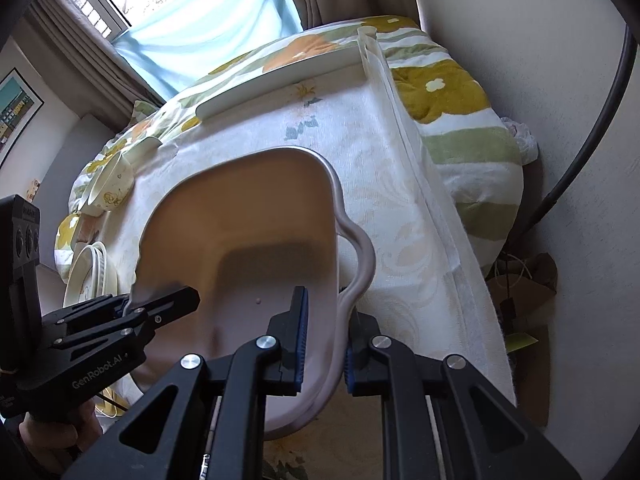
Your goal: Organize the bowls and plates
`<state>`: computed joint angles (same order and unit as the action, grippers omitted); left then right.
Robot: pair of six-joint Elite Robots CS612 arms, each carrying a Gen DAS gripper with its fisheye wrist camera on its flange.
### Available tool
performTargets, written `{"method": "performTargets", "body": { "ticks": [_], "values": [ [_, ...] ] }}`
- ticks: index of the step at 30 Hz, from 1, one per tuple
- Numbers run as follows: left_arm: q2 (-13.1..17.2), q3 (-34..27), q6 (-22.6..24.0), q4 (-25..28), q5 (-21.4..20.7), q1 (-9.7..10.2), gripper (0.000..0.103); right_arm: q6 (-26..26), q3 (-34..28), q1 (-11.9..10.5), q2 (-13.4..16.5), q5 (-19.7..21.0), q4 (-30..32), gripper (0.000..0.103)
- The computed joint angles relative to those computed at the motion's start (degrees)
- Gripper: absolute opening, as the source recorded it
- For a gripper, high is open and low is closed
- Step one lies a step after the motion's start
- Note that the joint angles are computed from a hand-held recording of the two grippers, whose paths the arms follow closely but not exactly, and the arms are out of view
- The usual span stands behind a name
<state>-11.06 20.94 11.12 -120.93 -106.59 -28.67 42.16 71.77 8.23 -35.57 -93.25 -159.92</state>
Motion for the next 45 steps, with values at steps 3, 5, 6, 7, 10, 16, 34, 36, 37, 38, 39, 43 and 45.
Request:
{"method": "performTargets", "body": {
  "ticks": [3,5,6,7,10,16,34,36,37,38,39,43,45],
  "values": [
    [-0.77,1.98,0.14,-2.33,1.07,-0.22,0.015,0.83,0.38,-0.26,0.12,0.49,-1.19,0.014],
    [-0.82,2.01,0.53,-1.93,2.55,-0.43,0.018,1.73,0.72,-0.51,0.18,1.04,-2.05,0.014],
    [-0.13,0.59,0.71,-0.82,3.4,-0.59,0.026,2.39,0.86,-0.62,0.2,1.52,-2.39,0.014],
    [0.4,-0.53,0.78,0.02,4.03,-0.73,0.033,3.14,1.01,-0.72,0.21,2.0,-2.68,0.015],
    [-0.98,2.77,0.43,-3.97,4.33,-0.75,0.075,4.19,1.16,-0.68,0.21,1.84,-3.6,0.055],
    [-2.7,5.8,1.31,-6.69,4.99,-0.65,0.077,5.31,2.07,-0.57,-0.49,0.92,-4.77,0.065],
    [-19.79,28.98,-4.99,-28.09,7.06,2.82,0.077,-12.9,-0.36,2.05,-5.03,-1.37,-8.91,0.065],
    [-20.86,29.84,-6.95,-29.95,9.33,3.27,0.085,-15.21,-2.71,2.09,-4.32,1.17,-9.97,0.076],
    [-21.15,29.9,-8.23,-30.77,10.37,3.61,0.091,-16.18,-4.18,2.09,-3.76,2.82,-10.24,0.094],
    [-21.11,29.6,-9.27,-31.36,11.27,3.86,0.103,-17.03,-5.92,2.08,-3.0,4.43,-10.43,0.1],
    [-20.99,29.19,-10.33,-32.21,12.25,4.21,0.103,-17.71,-7.61,2.2,-2.2,5.33,-10.49,0.102],
    [-18.3,22.91,-13.63,-27.87,13.29,6.03,0.103,-21.56,-16.43,3.05,1.63,4.68,-4.38,0.102],
    [-16.31,19.02,-15.64,-26.04,11.37,7.26,0.103,-23.68,-22.15,3.64,4.02,1.78,1.69,0.102]
  ]
}}
